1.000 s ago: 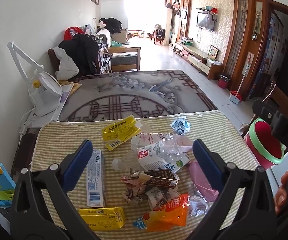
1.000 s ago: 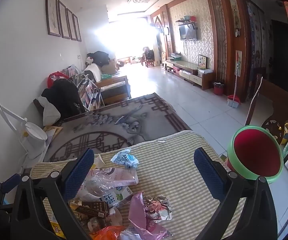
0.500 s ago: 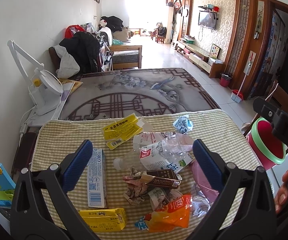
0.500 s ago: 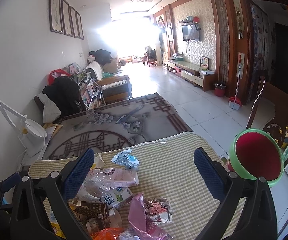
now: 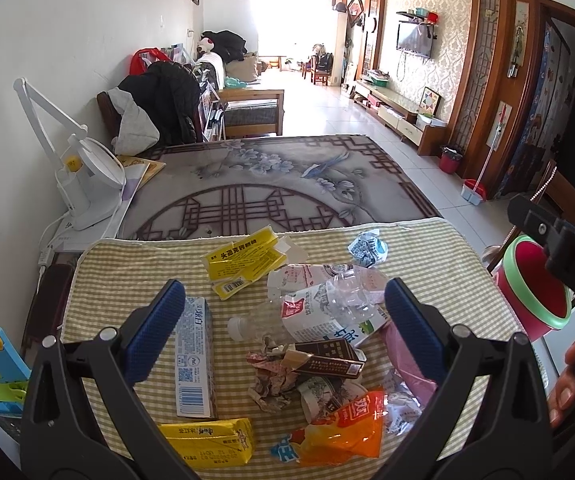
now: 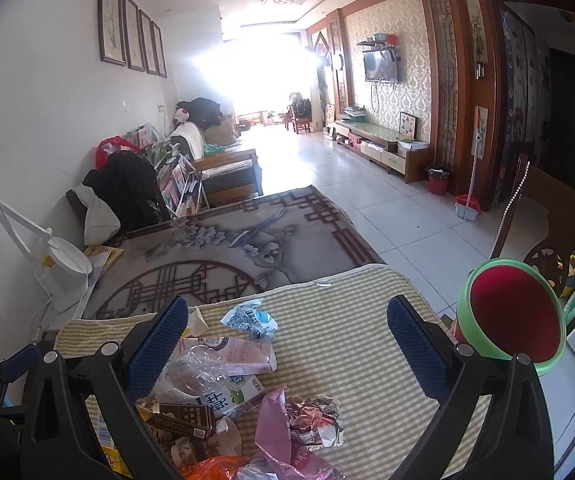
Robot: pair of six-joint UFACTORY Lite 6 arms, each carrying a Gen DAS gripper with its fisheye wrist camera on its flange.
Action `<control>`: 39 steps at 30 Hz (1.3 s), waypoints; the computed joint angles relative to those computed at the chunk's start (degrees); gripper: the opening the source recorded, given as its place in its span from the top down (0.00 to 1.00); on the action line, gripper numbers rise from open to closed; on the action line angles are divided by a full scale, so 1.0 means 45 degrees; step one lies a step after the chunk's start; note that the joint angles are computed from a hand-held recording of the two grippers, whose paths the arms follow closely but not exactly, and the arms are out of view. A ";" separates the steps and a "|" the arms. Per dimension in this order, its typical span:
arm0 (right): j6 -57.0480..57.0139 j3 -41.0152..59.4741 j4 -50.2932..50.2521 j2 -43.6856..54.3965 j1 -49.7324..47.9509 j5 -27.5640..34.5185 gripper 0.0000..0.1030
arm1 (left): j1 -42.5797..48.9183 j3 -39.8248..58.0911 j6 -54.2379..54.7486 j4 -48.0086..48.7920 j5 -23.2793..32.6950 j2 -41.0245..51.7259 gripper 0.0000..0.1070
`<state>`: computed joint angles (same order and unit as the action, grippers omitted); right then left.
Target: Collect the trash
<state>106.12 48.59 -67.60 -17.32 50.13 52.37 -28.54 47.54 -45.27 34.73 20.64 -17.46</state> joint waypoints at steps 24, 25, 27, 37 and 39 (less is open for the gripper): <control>0.0547 -0.0150 -0.0203 0.0632 -0.0245 -0.1262 0.07 | 0.7513 0.0044 1.5835 -1.5173 0.0720 0.5291 0.21; 0.0467 -0.0144 -0.0185 0.0692 -0.0217 -0.1247 0.07 | 0.7395 0.0396 1.5472 -1.4809 0.0696 0.5691 0.21; 0.0971 -0.0197 -0.0645 0.0805 -0.0096 -0.1247 0.07 | 0.7405 0.1192 1.5755 -1.5085 0.1164 0.6511 0.21; -0.0033 0.0047 0.0075 0.1283 -0.0073 -0.1035 0.07 | 0.7540 0.3517 1.5136 -1.5091 0.1860 0.9442 0.65; -0.0682 0.0212 0.0523 0.1595 -0.0371 -0.1472 0.07 | 0.7656 0.3077 1.5262 -1.5035 0.1578 0.8381 0.66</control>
